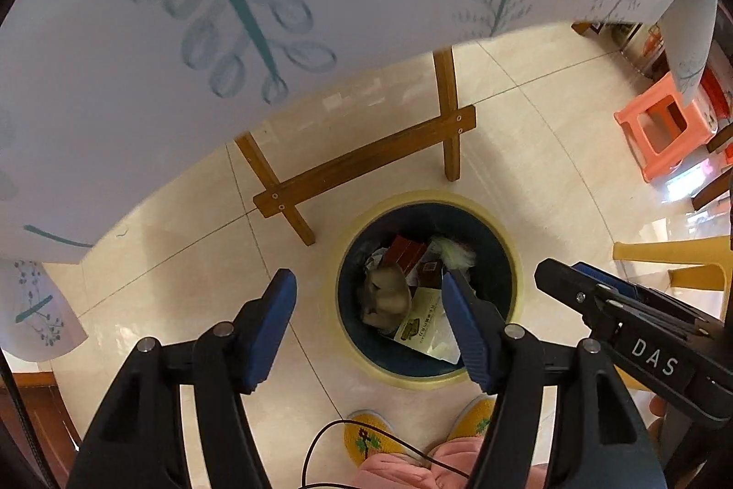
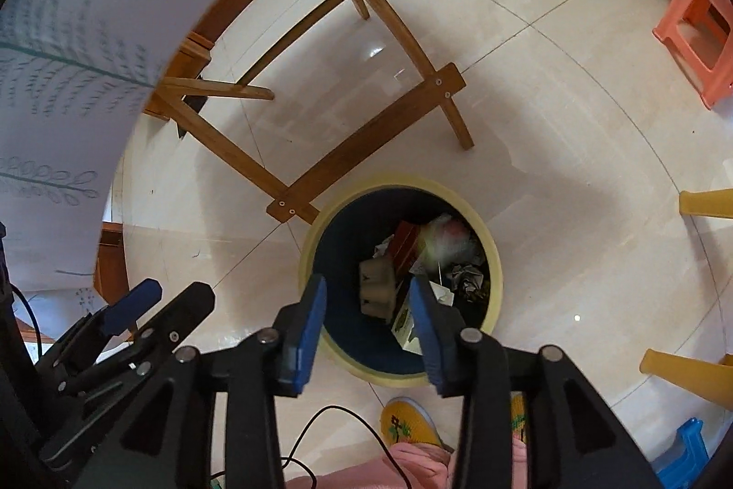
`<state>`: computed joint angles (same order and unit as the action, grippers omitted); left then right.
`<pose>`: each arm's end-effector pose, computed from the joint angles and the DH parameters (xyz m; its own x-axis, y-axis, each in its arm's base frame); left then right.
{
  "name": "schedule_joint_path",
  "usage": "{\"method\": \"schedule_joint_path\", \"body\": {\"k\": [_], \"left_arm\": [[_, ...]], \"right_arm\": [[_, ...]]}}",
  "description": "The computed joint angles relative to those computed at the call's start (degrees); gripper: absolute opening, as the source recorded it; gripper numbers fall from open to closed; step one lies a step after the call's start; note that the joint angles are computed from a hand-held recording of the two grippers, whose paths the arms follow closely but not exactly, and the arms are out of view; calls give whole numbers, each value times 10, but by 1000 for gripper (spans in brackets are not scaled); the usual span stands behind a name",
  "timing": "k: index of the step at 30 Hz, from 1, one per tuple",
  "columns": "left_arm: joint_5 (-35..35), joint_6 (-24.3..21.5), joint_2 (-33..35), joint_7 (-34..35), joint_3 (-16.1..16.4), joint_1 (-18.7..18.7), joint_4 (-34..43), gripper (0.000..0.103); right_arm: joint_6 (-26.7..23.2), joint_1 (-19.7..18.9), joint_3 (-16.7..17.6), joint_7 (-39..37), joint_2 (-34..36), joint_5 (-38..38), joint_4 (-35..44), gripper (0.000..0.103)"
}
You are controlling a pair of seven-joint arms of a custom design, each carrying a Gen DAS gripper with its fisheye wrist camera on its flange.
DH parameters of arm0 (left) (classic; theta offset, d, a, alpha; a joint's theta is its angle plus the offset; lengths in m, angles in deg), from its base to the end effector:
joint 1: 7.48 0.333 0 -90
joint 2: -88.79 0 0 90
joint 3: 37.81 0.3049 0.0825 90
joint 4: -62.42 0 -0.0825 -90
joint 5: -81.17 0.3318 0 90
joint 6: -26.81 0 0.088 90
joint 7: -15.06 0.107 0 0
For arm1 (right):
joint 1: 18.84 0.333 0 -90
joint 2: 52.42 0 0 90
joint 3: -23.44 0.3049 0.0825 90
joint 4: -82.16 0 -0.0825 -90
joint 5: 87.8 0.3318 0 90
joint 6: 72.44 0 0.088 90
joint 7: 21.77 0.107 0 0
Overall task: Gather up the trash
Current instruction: 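Open the right gripper to drop the bowl into the bin, then raise both tools back toward the table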
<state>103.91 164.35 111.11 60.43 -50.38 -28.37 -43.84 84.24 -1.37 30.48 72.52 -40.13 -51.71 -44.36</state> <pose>0.5139 -0.3225 0.3546 -0.0450 -0.9971 -0.0617 -0.9636 0.0596 -0.2606 0.4988 0.2007 0.3385 -0.1468 -0.8948 -0.4217 -0.9627 0.2272 -0.1468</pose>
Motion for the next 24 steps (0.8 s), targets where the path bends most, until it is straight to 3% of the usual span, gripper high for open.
{"method": "schedule_joint_path", "body": {"k": [3,5,7,15,24], "left_arm": [[-8,-18,-19,11,-4,3,4,64],[-13,-36,-33,19,-7,4,11,64],[-20,-54,-47,28,-11,4,20,64],[-41,-137,-105,53,-20,2,64,64],[-49,-267,-136,66,-28,-8,186,64]], "right_arm": [[-20,4,-8,28,-24,-20,-1,44],[-26,4,-9,37,-37,-23,-3,56],[-39,5,-12,50,-59,-31,-4,59],[-112,3,-21,92,-136,-67,11,59],[-224,-12,-34,112,-222,-94,71,59]]}}
